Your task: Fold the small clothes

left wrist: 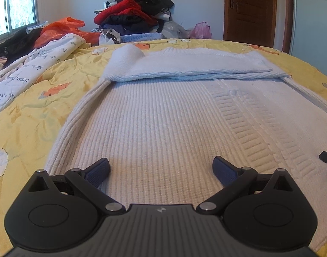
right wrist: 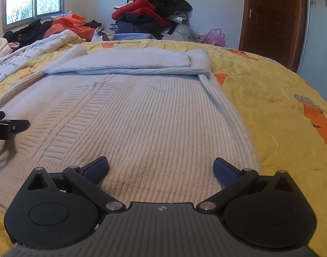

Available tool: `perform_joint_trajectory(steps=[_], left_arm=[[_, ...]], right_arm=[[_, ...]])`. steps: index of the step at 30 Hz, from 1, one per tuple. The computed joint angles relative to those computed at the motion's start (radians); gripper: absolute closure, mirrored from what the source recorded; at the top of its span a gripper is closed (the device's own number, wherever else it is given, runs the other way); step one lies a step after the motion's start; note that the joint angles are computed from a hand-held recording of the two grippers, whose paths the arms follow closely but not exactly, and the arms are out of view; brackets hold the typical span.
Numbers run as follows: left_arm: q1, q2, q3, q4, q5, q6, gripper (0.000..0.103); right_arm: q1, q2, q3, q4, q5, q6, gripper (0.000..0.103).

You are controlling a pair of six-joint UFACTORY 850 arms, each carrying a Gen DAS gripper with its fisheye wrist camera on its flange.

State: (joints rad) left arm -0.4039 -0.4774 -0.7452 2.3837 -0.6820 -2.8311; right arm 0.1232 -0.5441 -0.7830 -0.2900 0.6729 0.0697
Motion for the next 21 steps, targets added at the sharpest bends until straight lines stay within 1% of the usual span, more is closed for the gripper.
perform_joint_trajectory(steps=[4, 8, 9, 10, 11, 12, 14, 16, 17, 19, 20, 21], left_arm=[[-0.008, 0.032, 0.029, -0.023, 0.021, 0.019, 0.000], [-0.001, 0.100, 0.109, 0.064, 0.045, -0.029, 0.000], [0.000, 0.119, 0.130, 0.082, 0.043, -0.041, 0.000], [-0.001, 0.138, 0.152, 0.079, 0.038, -0.040, 0.000], [-0.004, 0.153, 0.168, 0.054, 0.032, -0.025, 0.000], [-0.006, 0.163, 0.181, 0.023, 0.023, -0.005, 0.000], [0.003, 0.172, 0.195, -0.022, 0.020, 0.027, 0.000], [0.017, 0.171, 0.203, -0.037, 0.014, 0.027, 0.000], [0.028, 0.171, 0.204, -0.030, 0.023, 0.013, 0.000], [0.057, 0.186, 0.215, 0.037, 0.049, -0.078, 0.000], [0.066, 0.193, 0.217, 0.041, 0.062, -0.104, 0.000], [0.073, 0.201, 0.222, 0.050, 0.068, -0.129, 0.000]], right_arm=[[-0.009, 0.016, 0.022, -0.015, 0.007, -0.009, 0.002], [-0.040, 0.054, 0.082, -0.068, 0.032, -0.011, 0.001], [-0.052, 0.066, 0.096, -0.105, 0.026, 0.006, 0.001], [-0.063, 0.075, 0.104, -0.143, 0.013, 0.010, 0.000], [-0.070, 0.089, 0.120, -0.158, 0.019, -0.007, 0.000], [-0.076, 0.102, 0.125, -0.187, 0.004, -0.008, 0.000], [-0.093, 0.131, 0.134, -0.265, -0.013, 0.019, 0.000], [-0.108, 0.147, 0.135, -0.281, -0.012, 0.020, 0.000], [-0.116, 0.150, 0.131, -0.277, -0.011, 0.018, 0.000], [-0.137, 0.145, 0.108, -0.292, -0.033, 0.060, 0.000], [-0.154, 0.137, 0.088, -0.324, -0.057, 0.119, 0.000], [-0.171, 0.131, 0.070, -0.374, -0.081, 0.194, 0.003]])
